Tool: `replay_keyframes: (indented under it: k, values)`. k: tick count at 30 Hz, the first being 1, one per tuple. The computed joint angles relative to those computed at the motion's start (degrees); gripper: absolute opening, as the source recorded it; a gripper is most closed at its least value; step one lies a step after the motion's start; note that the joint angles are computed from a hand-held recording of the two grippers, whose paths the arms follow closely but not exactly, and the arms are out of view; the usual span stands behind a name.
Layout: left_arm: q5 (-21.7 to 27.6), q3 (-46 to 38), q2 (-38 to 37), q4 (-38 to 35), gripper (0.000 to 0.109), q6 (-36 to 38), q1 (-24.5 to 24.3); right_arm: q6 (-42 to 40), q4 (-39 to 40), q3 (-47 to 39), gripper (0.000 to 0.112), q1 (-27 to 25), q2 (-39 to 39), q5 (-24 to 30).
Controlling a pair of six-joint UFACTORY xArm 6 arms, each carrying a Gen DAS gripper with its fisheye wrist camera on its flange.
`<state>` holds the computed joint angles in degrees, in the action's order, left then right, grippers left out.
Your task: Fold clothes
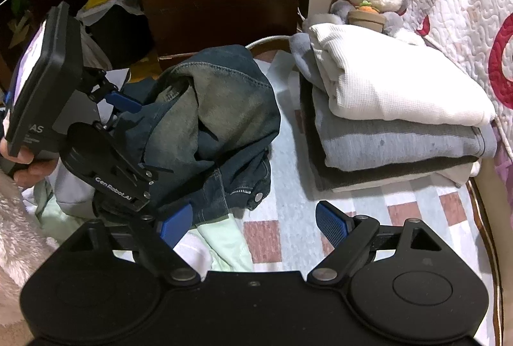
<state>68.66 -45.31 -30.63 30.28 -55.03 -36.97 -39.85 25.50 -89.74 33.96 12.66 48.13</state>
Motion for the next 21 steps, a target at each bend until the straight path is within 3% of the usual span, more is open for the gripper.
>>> replay_keyframes:
  k: [21]
  values:
    - [-1.5, 1.5, -1.3, -2.0, 0.103, 0.9, 1.4, 3.0, -1.9, -2.0, 0.087, -0.3, 1.6, 3.1]
